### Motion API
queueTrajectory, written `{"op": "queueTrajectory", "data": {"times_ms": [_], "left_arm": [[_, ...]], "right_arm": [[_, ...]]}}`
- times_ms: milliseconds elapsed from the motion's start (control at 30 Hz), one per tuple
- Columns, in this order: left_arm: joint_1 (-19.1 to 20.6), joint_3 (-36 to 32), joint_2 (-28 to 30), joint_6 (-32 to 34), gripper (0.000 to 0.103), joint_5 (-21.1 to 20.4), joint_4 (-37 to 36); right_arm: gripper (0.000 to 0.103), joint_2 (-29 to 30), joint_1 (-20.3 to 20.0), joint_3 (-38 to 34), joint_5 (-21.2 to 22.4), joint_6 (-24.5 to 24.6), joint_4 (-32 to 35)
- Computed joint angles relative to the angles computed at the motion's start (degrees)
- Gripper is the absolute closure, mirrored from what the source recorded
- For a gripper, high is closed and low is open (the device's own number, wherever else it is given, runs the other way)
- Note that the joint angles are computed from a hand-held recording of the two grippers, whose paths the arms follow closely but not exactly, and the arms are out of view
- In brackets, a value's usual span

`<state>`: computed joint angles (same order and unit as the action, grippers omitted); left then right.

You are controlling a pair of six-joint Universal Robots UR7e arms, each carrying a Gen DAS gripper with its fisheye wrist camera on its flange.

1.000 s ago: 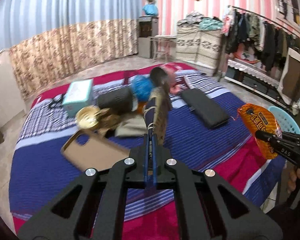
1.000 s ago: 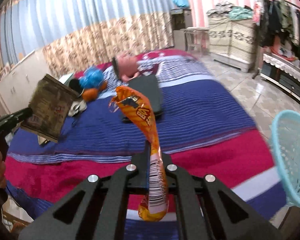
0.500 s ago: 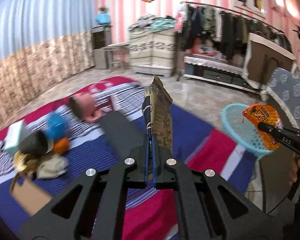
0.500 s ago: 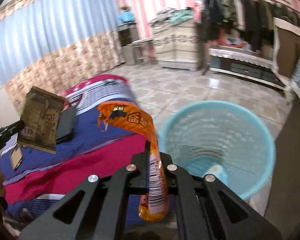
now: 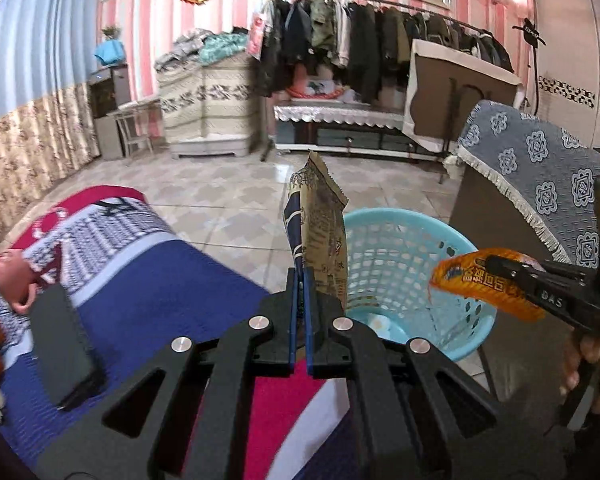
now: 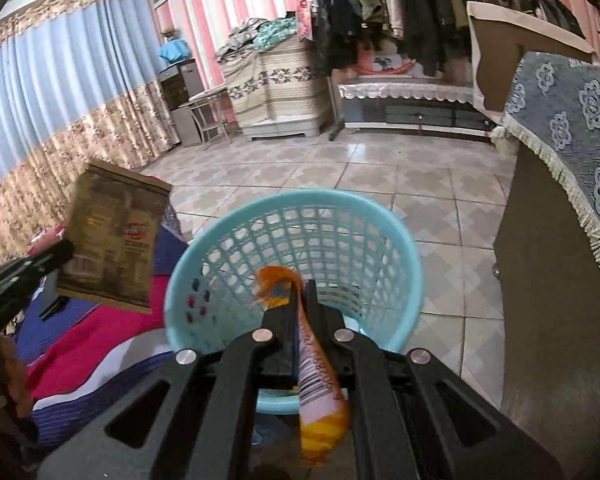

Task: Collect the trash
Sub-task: 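Open both grippers to drop the packet and snack bag into the basket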

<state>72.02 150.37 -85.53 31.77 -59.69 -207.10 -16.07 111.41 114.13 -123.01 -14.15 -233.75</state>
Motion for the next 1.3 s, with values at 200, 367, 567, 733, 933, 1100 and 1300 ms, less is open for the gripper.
{"op": "queueTrajectory", "data": {"times_ms": [200, 367, 567, 733, 933, 1100, 1300], "left_arm": [[0.5, -3.7, 8.7, 0.1, 0.102, 0.1, -1.9], [0.9, -5.7, 11.5, 0.0, 0.1, 0.2, -1.1], [1.2, -6.3, 12.9, 0.3, 0.06, 1.9, -3.9], [0.7, -5.6, 12.3, 1.7, 0.037, 3.8, -7.9], [0.7, -4.0, 9.4, 3.4, 0.016, 6.1, -12.2], [1.3, -2.6, 5.0, 3.4, 0.013, 7.6, -11.9], [2.6, -0.8, -0.2, 4.5, 0.009, 9.3, -12.5]], "right_arm": [[0.1, -0.2, -2.0, 0.6, 0.6, -0.7, -1.3], [0.1, 0.6, -2.6, -0.1, 1.1, -0.5, -1.0], [0.1, 1.0, -2.8, -0.7, 1.4, -0.9, -0.8], [0.1, 2.2, -2.4, -2.5, 1.3, -1.3, 0.0], [0.099, 3.8, -0.4, -6.2, -0.3, -2.1, 2.2], [0.059, 5.1, -0.1, -8.8, -1.1, -1.7, 4.0], [0.031, 6.4, 1.2, -10.4, -2.8, -2.0, 3.3]]}}
